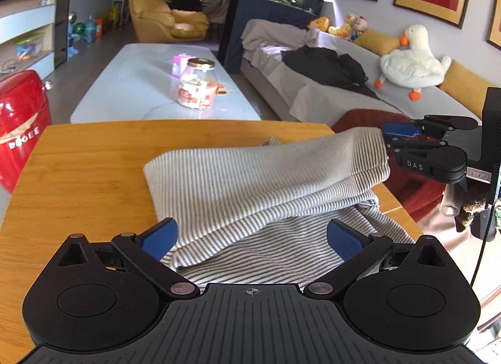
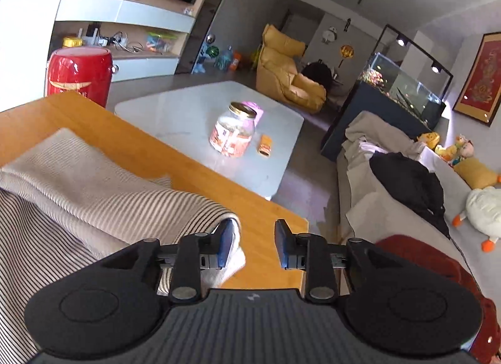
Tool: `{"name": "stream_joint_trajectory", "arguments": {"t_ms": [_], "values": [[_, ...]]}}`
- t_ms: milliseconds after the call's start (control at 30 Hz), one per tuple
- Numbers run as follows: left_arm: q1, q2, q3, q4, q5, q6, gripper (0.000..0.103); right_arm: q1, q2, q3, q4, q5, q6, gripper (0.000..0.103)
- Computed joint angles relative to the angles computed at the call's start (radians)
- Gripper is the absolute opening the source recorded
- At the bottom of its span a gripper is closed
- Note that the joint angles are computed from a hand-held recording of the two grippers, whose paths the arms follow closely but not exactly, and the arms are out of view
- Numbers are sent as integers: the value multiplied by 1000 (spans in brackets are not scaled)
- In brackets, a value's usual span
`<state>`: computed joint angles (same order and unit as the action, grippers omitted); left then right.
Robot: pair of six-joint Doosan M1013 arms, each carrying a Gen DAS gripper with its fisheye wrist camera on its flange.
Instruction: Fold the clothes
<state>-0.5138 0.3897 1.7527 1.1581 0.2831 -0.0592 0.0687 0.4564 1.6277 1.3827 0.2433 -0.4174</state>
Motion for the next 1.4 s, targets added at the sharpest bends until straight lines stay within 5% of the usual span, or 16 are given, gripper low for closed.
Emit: {"name": "stream_joint_trajectory", "arguments": {"t_ms": [67,167,267,333,500,567,667,767,867,933,1000,1067,1267,1400], "values": [[0,16,-19,-77,-1,91,103,-17,2,-6,-93,21,153,31],[0,34,-41,-160,6,189,103,-58,9,-33,-151,151,383,34],[1,47,-56,-199,23,234,103,-97,33,-66,-103,327,551,57],[0,52,-62,-203,41,236,103,-111,55,-82,-85,417,637,59],[-2,43,-53,-141,60,178,103,-79,88,-95,-211,386,746,55],[-2,37,-49,-113,60,155,103,-66,91,-97,-246,376,741,21],[3,35,-55,-75,49,121,103,-59,70,-83,-114,370,578,12],[7,37,-64,30,25,21,103,-71,56,-94,26,395,484,12],[17,48,-77,119,-19,-61,103,-69,66,-111,-55,372,565,13],[28,63,-92,29,-45,12,103,-67,84,-124,-189,363,694,17],[40,89,-114,-193,-46,213,103,-64,97,-113,-268,323,780,22],[41,111,-132,-309,4,334,103,-67,94,-84,-234,288,750,40],[23,115,-133,-279,52,385,103,-75,48,-34,12,253,470,46],[18,107,-130,-197,50,296,103,-84,59,-45,-1,339,509,53]]}}
